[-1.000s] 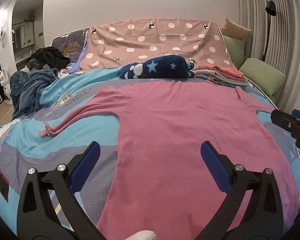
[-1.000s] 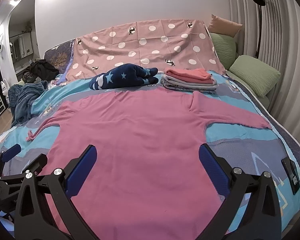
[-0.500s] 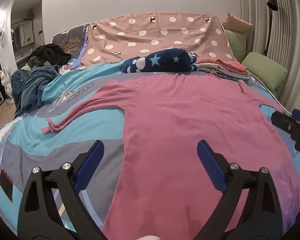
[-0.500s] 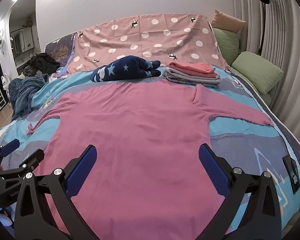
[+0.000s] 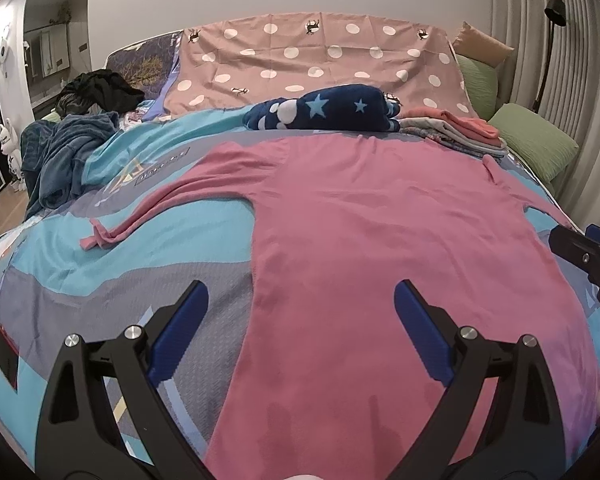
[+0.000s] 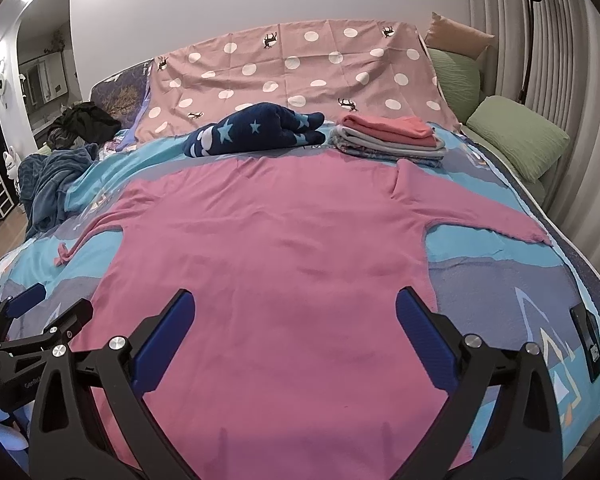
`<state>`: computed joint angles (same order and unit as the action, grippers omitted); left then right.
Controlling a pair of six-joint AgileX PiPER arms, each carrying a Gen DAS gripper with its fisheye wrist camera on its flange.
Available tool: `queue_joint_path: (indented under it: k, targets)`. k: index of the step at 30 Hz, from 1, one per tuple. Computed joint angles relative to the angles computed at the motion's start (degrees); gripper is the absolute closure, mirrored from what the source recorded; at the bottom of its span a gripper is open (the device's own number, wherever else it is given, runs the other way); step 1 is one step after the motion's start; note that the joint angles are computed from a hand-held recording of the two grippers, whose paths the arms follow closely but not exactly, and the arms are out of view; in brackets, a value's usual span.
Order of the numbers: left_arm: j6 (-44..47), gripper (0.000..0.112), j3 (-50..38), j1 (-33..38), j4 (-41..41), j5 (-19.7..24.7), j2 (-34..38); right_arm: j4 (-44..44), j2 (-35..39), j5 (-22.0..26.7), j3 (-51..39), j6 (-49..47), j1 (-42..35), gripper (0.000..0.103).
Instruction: Fold small clothes
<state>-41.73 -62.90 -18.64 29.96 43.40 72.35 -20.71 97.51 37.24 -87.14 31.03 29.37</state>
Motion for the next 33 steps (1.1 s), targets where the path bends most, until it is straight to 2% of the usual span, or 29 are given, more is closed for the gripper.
queue_joint_path:
  k: [8, 14, 20, 33]
  targets:
    - [2.0, 0.017, 0.4, 2.0, -2.5, -0.7, 0.3, 0.2, 0.7, 1.0, -1.0, -0.4, 0.3, 0.007]
    - [4.8, 0.018, 1.0, 4.2, -5.7, -1.9, 0.5, 3.1, 1.4, 1.9, -2.0, -3.1, 0.1, 0.023]
    - [9.2, 0.025, 1.2, 7.3, -10.7, -2.8, 0.6, 8.7, 2.2, 1.9, -2.8, -8.0, -0.7, 0.034]
    - [12.5, 0.026, 0.8, 9.7, -13.7, -3.8, 1.5, 8.5, 4.1, 3.2, -4.6, -8.2, -0.7, 0.034]
